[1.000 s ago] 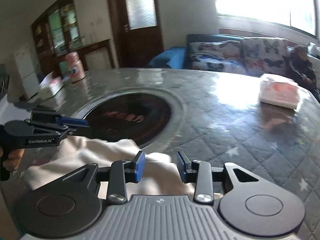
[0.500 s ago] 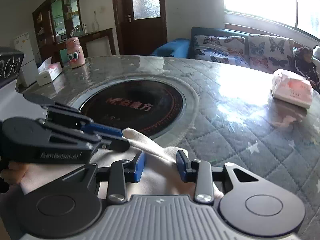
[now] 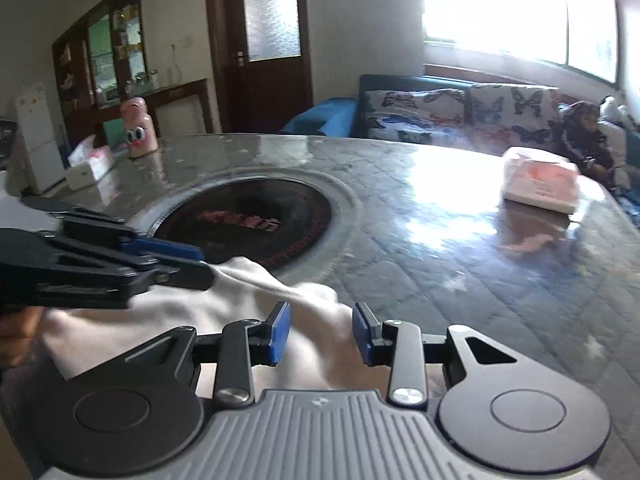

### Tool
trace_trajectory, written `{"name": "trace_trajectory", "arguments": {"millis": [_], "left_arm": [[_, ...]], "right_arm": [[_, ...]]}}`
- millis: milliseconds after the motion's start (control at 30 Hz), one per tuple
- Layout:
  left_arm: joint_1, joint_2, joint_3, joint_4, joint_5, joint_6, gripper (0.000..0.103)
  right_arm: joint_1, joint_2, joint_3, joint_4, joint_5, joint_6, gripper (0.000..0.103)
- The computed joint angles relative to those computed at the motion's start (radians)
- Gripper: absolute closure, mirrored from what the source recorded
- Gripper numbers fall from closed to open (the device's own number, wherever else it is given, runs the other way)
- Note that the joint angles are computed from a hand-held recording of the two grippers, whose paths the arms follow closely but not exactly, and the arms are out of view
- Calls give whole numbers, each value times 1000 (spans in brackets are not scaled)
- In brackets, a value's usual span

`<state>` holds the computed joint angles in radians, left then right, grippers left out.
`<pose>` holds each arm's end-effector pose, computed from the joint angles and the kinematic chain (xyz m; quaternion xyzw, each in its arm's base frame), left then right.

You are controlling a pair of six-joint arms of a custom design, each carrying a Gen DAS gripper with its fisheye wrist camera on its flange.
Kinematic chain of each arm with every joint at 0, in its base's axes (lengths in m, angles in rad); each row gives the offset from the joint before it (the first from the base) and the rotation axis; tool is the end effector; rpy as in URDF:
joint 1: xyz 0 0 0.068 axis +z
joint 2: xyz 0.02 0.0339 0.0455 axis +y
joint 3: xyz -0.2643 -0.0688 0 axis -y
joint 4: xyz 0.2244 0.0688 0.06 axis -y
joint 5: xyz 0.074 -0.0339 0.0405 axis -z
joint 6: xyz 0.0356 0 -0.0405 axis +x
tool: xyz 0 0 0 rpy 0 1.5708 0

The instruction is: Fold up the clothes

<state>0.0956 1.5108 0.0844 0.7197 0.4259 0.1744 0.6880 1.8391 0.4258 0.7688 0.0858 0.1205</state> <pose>0.1773 0.0022 0.0948 0.1234 0.8834 -0.1351 0.4314 0.2121 0.1704 0.0904 -0.2318 0.8635 0.1403 0.4255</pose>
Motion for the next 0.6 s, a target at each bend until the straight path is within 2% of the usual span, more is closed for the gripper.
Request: {"name": "trace_trajectory", "arguments": {"millis": [167, 200, 300, 400, 500, 600], "left_arm": [[-127, 130, -52, 185, -93, -30, 79], [-137, 173, -54, 223, -105, -37, 79], [-151, 258, -56, 307, -125, -47, 79], [-156, 291, -67, 361, -128, -49, 75], [-154, 285, -69, 359, -127, -50, 73], [-166, 291, -72, 374, -140, -59, 72]], "right_arm": [[-43, 32, -28, 38, 32, 5, 70], [-54, 44, -30, 49, 34, 6, 73], [-92, 48, -44, 85, 4, 28, 74], [-106, 4, -79, 96, 0, 26, 74], [-123, -63, -124, 73, -23, 14, 74], [-129, -152, -183, 18, -64, 16, 79]]}}
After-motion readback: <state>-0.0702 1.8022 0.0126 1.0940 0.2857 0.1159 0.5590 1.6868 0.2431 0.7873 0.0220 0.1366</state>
